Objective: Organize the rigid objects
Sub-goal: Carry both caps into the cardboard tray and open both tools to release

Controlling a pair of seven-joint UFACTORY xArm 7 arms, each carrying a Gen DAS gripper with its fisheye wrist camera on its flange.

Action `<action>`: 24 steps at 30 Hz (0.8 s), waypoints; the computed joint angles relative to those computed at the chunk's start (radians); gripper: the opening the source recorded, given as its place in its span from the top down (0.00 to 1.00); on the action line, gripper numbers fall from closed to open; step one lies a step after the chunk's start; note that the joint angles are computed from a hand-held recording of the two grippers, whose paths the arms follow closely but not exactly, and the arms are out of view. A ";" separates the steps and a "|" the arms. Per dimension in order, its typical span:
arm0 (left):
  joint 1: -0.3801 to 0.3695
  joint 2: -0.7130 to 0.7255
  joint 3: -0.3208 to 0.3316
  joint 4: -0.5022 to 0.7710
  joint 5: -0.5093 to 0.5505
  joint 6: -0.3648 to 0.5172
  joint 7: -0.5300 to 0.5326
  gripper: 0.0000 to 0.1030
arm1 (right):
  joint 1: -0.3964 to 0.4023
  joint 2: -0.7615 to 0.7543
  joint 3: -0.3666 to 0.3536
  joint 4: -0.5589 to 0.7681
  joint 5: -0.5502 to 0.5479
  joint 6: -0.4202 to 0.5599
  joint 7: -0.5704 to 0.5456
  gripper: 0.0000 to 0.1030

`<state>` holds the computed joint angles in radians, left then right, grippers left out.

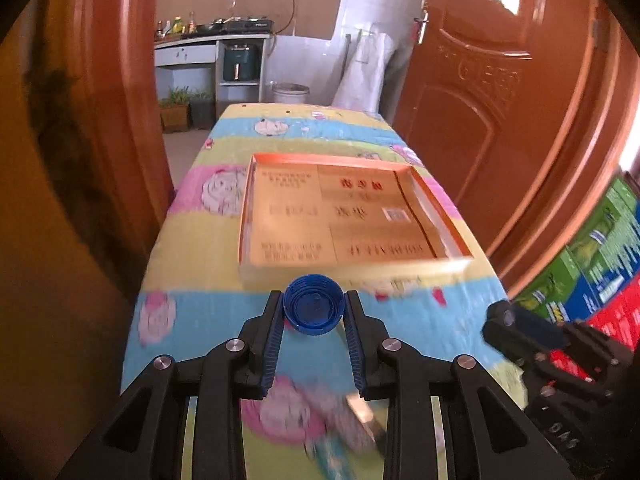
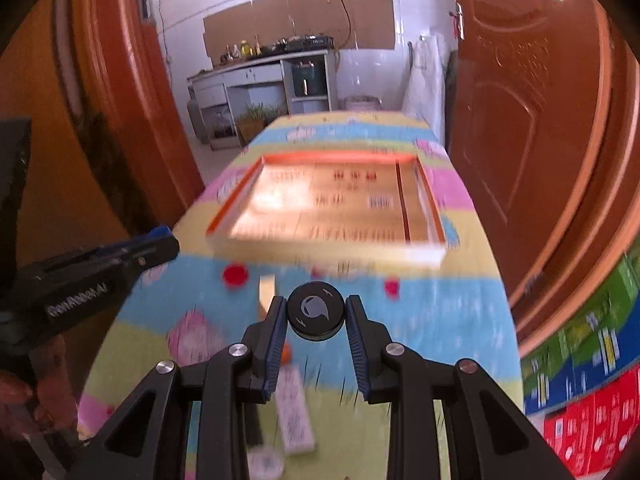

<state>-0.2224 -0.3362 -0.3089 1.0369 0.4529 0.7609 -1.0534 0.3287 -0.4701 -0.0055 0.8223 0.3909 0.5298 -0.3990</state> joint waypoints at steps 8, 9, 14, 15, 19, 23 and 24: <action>0.010 0.248 0.085 0.193 0.028 0.009 0.055 0.71 | -0.036 0.334 0.016 0.302 0.048 -0.005 -0.049 0.71; 0.005 0.267 0.099 0.203 0.031 0.007 0.060 0.71 | -0.050 0.379 0.025 0.344 0.050 0.005 -0.042 0.71; -0.015 0.361 0.162 0.250 -0.013 -0.013 0.087 0.71 | -0.108 0.533 0.077 0.479 -0.003 0.035 0.022 0.71; -0.016 0.379 0.171 0.259 -0.037 -0.020 0.100 0.71 | -0.114 0.567 0.085 0.509 -0.025 0.047 0.042 0.71; -0.027 0.434 0.200 0.292 -0.070 -0.017 0.131 0.71 | -0.128 0.628 0.109 0.545 -0.090 0.052 0.092 0.71; -0.041 0.471 0.218 0.316 -0.068 -0.015 0.150 0.71 | -0.138 0.669 0.124 0.572 -0.117 0.058 0.110 0.71; -0.044 0.476 0.221 0.319 -0.068 -0.016 0.153 0.71 | -0.139 0.679 0.126 0.577 -0.124 0.058 0.116 0.71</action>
<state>-0.2660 0.1395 -0.0876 1.3557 0.3844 0.7445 -0.9004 0.1897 0.2087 0.1206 1.3995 0.2671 0.5881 -0.2828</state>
